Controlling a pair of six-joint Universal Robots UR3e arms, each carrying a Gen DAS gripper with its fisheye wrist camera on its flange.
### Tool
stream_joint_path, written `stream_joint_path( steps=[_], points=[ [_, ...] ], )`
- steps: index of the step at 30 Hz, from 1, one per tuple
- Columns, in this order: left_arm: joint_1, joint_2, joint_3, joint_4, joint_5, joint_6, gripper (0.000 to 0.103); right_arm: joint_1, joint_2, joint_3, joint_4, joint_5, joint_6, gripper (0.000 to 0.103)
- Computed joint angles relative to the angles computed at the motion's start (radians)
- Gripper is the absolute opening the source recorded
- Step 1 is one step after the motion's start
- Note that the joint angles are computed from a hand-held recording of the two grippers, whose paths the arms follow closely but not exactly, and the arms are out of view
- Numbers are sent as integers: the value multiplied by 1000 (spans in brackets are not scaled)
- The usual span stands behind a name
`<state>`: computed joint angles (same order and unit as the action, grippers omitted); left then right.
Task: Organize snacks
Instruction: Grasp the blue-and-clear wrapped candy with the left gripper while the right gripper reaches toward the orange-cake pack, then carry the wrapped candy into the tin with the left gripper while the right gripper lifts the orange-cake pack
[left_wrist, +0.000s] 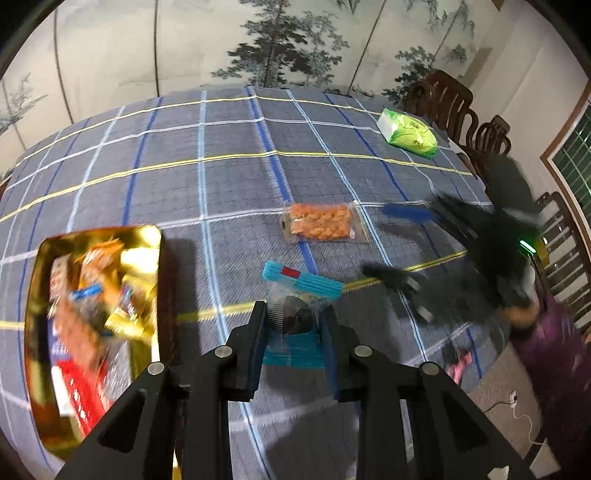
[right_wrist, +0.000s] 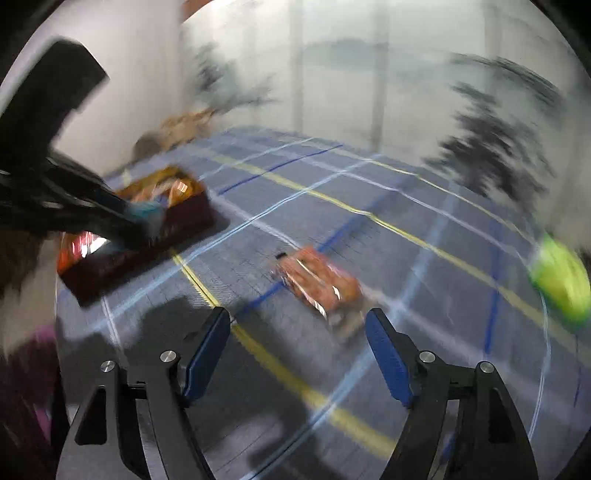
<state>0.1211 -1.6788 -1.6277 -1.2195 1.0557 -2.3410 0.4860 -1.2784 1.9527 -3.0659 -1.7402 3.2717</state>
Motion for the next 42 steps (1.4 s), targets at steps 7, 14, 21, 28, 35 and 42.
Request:
stream_joint_path(
  steps=[7,14,21,28,35,42],
  points=[
    [88,101,-44,-61,-24,29,24,-139,146,-283,285,172,-313,76],
    [112,120,-46,-66,-19,24,24,-182,248,-439,471,282,-392,65],
    [142,156,-71,-67,-44,40,25,-184,200,-395,488,294,-194,40],
    [241,228,-111,-142,-81,115,25,-40,17,11,20,105,211,40],
    [362,281,-164,-164,-81,192,25,101,12,118,-79,-190,574,40],
    [467,244,-202,-89,-52,222,25,126,47,104,-23,-284,679,40]
  ],
)
